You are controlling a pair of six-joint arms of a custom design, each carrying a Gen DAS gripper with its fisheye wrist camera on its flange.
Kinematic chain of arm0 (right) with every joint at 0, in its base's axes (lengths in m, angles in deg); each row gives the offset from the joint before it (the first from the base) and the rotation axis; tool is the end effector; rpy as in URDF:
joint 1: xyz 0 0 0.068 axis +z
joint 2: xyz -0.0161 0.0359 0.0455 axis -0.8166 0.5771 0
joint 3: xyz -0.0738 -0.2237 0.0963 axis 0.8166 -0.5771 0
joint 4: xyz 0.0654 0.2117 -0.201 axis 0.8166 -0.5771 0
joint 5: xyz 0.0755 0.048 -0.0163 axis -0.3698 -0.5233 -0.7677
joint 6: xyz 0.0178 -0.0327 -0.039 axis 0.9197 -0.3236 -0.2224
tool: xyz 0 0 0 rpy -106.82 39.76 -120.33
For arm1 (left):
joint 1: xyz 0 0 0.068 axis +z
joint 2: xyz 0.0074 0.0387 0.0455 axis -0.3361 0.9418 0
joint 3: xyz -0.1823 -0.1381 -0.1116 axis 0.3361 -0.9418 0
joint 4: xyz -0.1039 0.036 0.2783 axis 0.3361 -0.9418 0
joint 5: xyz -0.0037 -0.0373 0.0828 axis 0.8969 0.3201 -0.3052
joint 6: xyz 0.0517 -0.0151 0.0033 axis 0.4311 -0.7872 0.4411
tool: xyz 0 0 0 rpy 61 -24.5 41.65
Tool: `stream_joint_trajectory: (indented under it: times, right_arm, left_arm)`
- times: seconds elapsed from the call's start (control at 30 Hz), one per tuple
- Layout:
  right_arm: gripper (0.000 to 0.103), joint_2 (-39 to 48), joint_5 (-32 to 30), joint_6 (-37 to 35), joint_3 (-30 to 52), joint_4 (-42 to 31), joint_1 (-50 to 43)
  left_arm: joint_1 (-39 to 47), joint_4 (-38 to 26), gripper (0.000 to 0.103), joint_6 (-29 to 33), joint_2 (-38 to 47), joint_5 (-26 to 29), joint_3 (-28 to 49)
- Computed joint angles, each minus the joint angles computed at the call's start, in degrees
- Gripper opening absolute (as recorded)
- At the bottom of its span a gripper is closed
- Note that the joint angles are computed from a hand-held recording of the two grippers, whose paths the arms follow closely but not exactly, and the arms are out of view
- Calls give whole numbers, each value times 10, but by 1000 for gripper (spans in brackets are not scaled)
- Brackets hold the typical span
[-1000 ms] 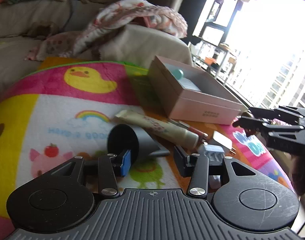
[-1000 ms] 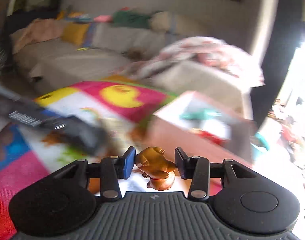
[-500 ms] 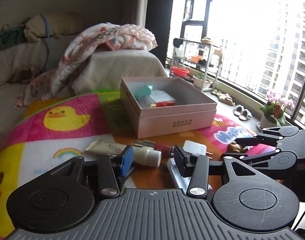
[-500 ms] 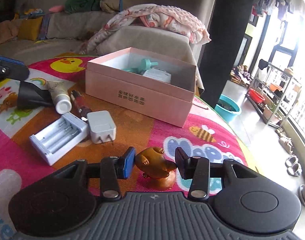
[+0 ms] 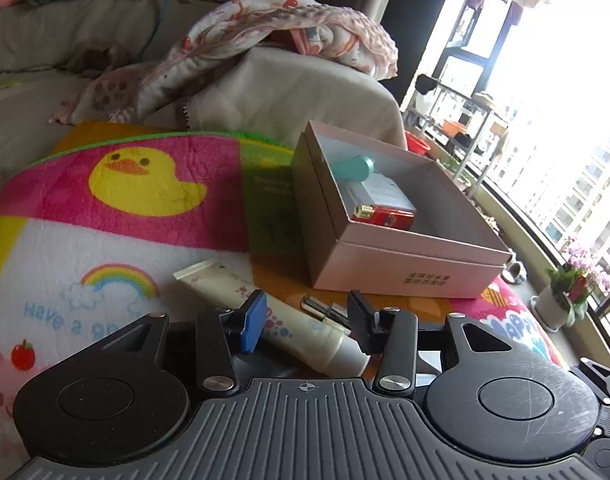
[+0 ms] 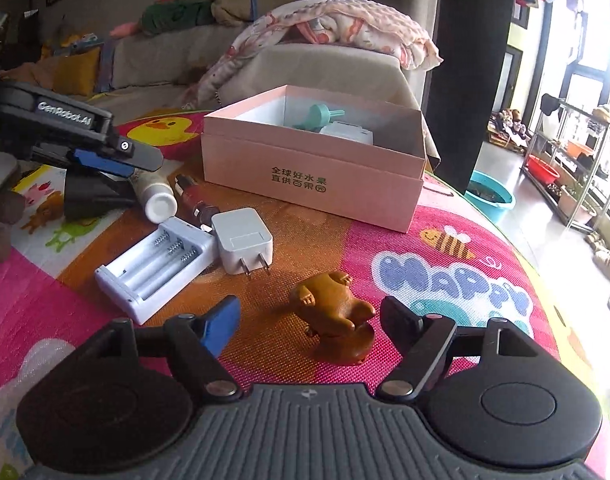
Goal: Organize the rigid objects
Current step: 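Set the brown toy figure down on the mat and open the right tool, then grasp the white battery charger with the left tool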
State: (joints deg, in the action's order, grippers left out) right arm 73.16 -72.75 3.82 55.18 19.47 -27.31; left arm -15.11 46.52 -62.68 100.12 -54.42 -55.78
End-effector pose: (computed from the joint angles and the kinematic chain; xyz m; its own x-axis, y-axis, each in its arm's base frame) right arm 0.2399 0.1265 0.0329 -0.4848 -0.3914 -0.7821 -0.5619 0.8247 -0.0645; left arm 0.2271 0.0131 0.0628 -0.5893 -0.3084 -0.7468 -0.1277 0.9482 -0.2909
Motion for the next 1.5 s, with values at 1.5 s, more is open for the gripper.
stream_joint_trajectory:
  times: [1.5]
  right_arm:
    - [81,6,2,80,3,9,-33]
  left_arm:
    - [-263,-65,68,71,-51,-82,-43]
